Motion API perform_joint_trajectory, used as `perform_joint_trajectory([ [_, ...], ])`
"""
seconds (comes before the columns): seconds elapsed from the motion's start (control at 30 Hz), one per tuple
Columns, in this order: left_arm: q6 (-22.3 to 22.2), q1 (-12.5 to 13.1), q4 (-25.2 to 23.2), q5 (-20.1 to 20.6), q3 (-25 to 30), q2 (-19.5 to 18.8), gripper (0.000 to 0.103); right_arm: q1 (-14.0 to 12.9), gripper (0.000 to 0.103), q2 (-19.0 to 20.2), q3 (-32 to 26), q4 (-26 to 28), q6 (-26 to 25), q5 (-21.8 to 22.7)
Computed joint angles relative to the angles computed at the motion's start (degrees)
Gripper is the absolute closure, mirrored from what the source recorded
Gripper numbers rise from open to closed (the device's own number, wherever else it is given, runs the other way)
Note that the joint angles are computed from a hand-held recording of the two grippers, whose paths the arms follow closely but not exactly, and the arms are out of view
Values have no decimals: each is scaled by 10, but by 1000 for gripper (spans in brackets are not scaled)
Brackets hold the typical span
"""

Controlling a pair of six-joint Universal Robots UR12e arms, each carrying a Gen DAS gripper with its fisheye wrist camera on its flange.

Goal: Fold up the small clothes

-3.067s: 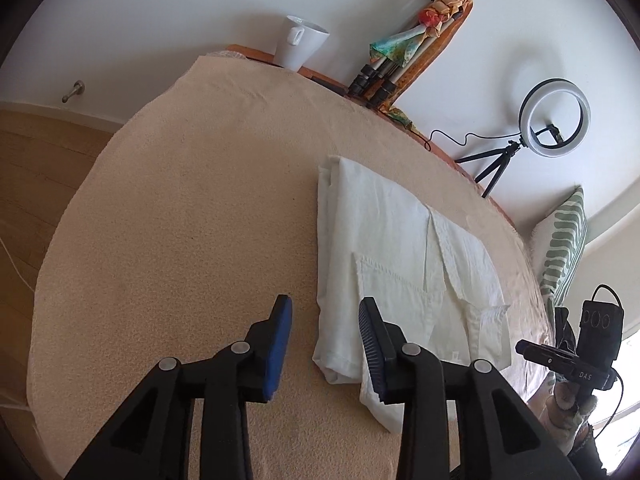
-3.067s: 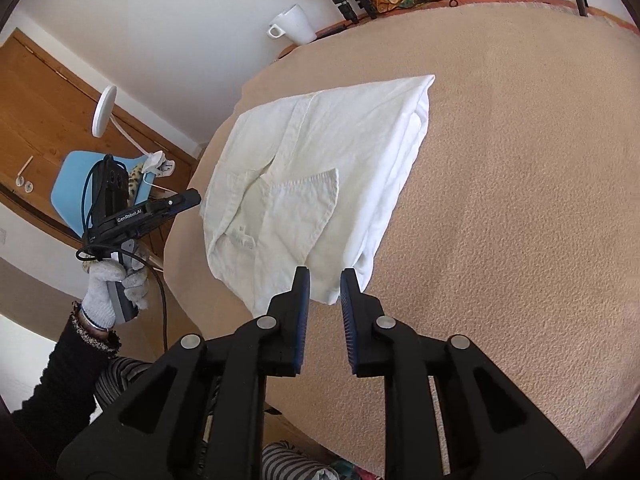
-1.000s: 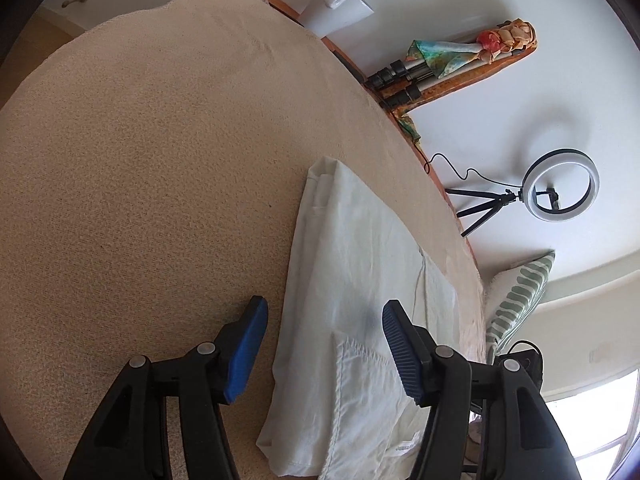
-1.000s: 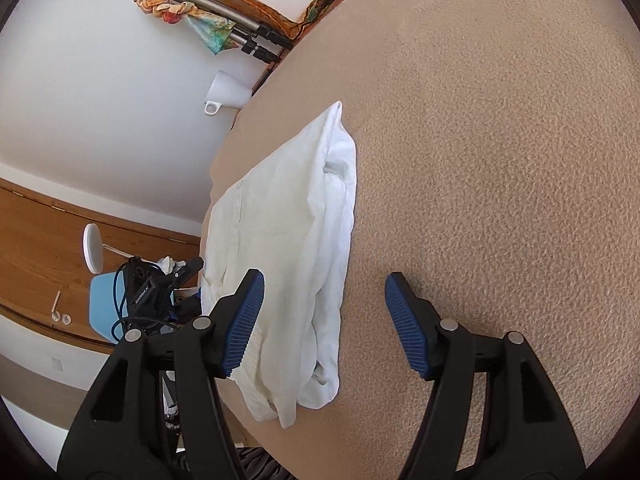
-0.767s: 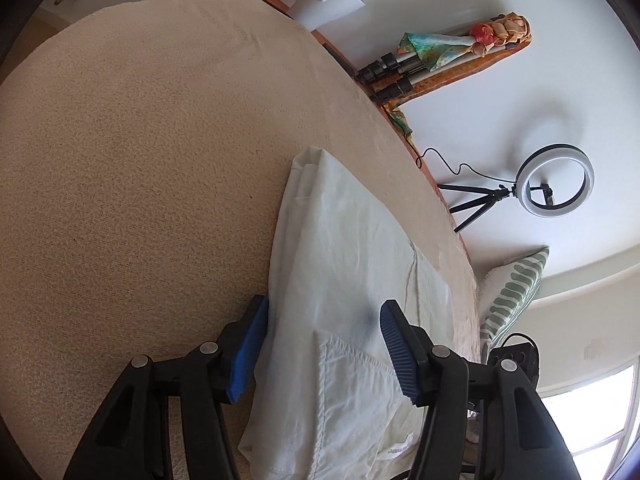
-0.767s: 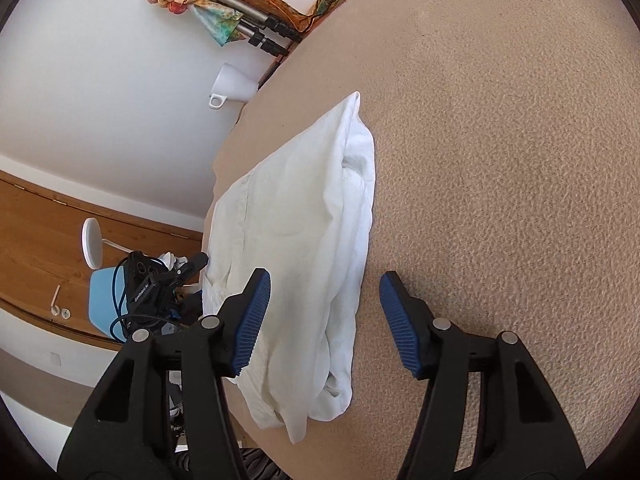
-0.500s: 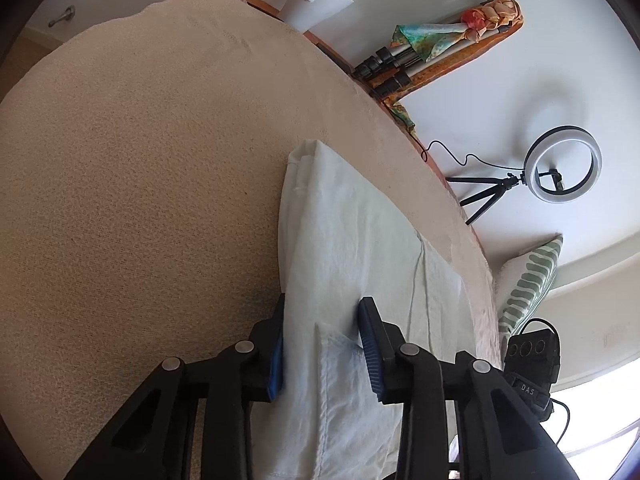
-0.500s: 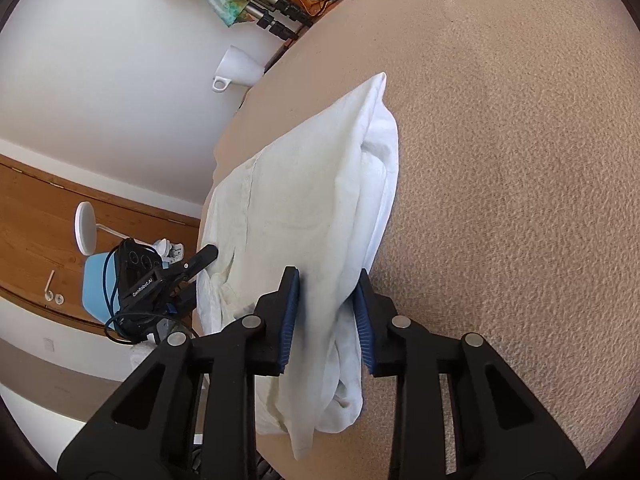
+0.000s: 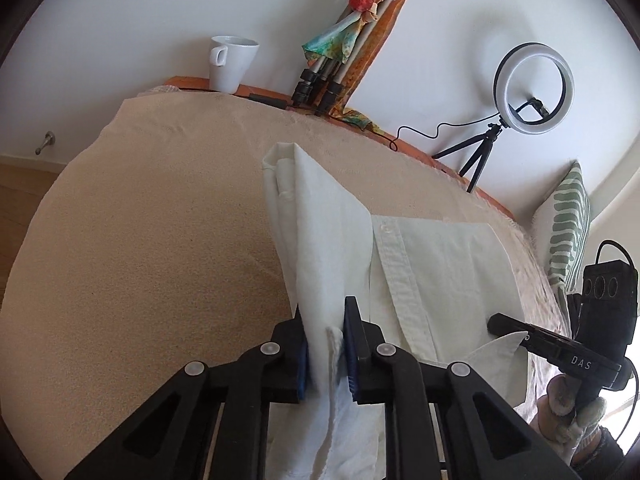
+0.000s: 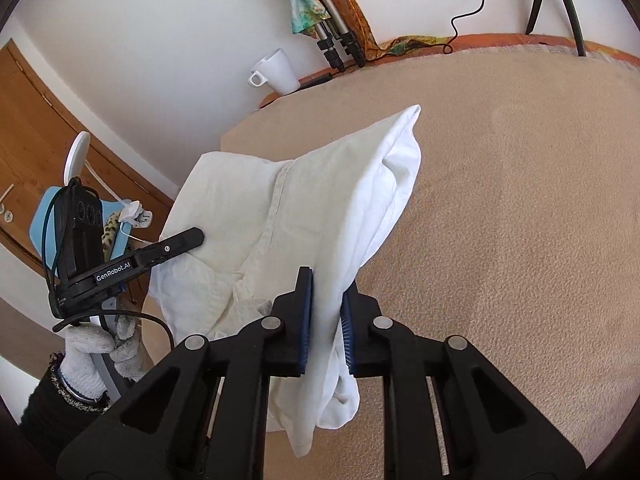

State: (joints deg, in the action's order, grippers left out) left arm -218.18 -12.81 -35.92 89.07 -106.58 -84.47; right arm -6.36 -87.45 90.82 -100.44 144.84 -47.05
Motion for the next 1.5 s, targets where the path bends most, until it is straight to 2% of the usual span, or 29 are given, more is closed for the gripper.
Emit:
perform_joint_trajectory([
  [0.1, -2, -15, 1, 6, 10, -5, 91, -5, 89, -6, 0, -14, -9, 1],
  [0.3, 12, -57, 10, 46, 45, -26, 92, -14, 90, -25, 7, -49, -35, -5],
  [0.43, 48, -90, 15, 80, 77, -49, 93, -24, 90, -39, 14, -67, -51, -8],
  [0.6, 60, -119, 22, 90, 109, -77, 93, -41, 90, -53, 20, -78, -70, -5],
  [0.8, 100, -151, 31, 116, 155, -114, 93, -66, 90, -62, 17, -75, -96, 3],
  [1.0, 114, -163, 50, 114, 197, -148, 93, -95, 90, -56, -7, -58, -113, 18],
  [1.23, 132, -172, 67, 106, 267, -204, 93, -127, 90, -30, -42, -60, -118, 32],
  [1.5, 152, -175, 55, 81, 361, -281, 93, -150, 90, 9, -75, -101, -98, 15],
])
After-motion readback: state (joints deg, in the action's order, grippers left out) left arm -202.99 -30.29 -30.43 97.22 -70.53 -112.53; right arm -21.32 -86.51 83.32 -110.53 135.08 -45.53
